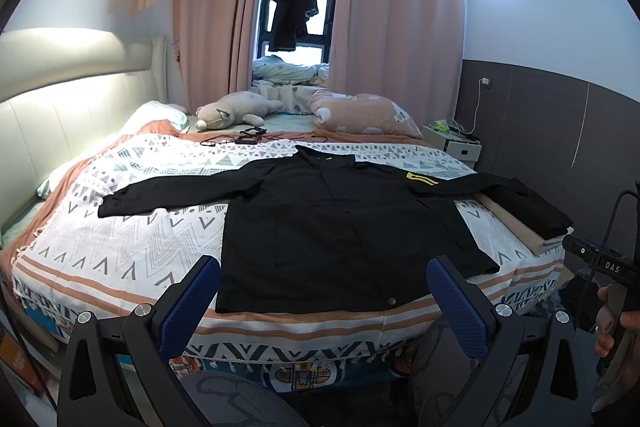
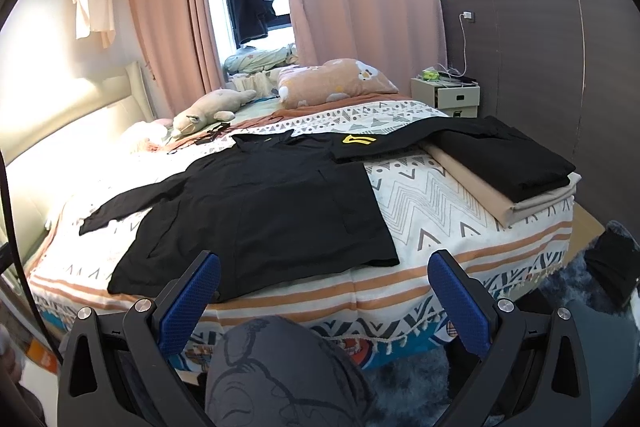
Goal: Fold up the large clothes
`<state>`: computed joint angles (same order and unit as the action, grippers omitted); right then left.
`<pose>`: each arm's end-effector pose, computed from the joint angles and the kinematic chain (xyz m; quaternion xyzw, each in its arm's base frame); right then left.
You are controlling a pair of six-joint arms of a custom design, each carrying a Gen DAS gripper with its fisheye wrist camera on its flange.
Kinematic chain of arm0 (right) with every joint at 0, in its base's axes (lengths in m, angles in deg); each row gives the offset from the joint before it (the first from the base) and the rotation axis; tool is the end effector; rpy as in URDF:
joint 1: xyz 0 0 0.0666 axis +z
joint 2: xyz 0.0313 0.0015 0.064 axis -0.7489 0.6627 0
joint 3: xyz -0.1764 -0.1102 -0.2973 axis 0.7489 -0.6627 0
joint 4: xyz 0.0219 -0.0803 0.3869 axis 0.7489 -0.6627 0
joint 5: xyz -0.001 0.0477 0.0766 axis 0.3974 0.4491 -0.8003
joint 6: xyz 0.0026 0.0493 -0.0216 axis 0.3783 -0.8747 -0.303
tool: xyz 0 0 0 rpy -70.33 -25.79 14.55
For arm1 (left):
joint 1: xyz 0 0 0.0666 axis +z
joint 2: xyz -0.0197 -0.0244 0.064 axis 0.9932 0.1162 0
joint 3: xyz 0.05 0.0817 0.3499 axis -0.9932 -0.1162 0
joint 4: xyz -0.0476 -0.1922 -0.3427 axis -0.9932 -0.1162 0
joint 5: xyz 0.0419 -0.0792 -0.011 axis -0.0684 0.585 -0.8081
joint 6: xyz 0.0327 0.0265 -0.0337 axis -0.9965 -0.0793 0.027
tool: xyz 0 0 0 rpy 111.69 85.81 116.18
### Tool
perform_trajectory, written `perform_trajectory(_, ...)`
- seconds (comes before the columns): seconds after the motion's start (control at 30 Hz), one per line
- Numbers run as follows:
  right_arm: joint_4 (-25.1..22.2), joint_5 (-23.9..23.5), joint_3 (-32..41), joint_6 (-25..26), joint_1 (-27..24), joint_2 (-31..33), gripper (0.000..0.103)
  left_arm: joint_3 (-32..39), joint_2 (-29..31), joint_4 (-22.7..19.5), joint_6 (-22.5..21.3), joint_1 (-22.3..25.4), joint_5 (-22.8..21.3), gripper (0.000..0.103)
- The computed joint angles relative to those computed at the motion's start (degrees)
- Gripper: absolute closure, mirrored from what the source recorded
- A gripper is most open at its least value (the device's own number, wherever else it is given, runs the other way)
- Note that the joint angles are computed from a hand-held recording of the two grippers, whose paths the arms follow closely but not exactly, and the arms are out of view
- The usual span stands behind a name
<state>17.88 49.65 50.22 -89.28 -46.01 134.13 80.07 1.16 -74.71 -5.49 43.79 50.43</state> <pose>0.4217 0.0239 0.5138 -0.0252 0.8599 0.1079 0.4982 0.3315 -0.2465 0.5437 -0.0600 0.8411 -0.0196 0.5371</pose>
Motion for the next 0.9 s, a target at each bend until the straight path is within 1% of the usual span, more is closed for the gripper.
perform_trajectory(0.27, 0.0, -0.3, -0.5, -0.6, -0.1, -1.0, 0.000, -0.9, -1.3, -0.5, 1.1, -0.6, -0.5, 0.000)
perform_trajectory(0.4, -1.1, 0.0, 0.1, -0.8, 0.1, -1.2, 0.000, -0.8, -1.7, -1.0, 1.0, -0.9, -1.4, 0.000)
perform_trajectory(0.53, -2.1, 0.6, 1.6, -1.5, 0.6, -0.2, 0.000, -0.8, -2.0, -1.1, 1.2, -0.1, -0.7, 0.000)
perform_trajectory(0.67, -2.5, 1.9, 3.5, -1.9, 1.5, 1.6, 0.000, 0.0, -1.3, -1.8, 1.1, 1.1, 0.0, 0.000)
perform_trajectory(0.77, -3.8, 1.1, 6.7, -1.5, 2.4, 4.5, 0.000, 0.9, -0.5, -1.6, 0.3, 2.8, 0.8, 0.000)
perform_trajectory(0.9, -4.3, 1.2, 10.9, -0.7, 4.1, 8.5, 0.000, 2.5, 0.9, -1.9, 0.0, 5.8, 2.6, 0.000)
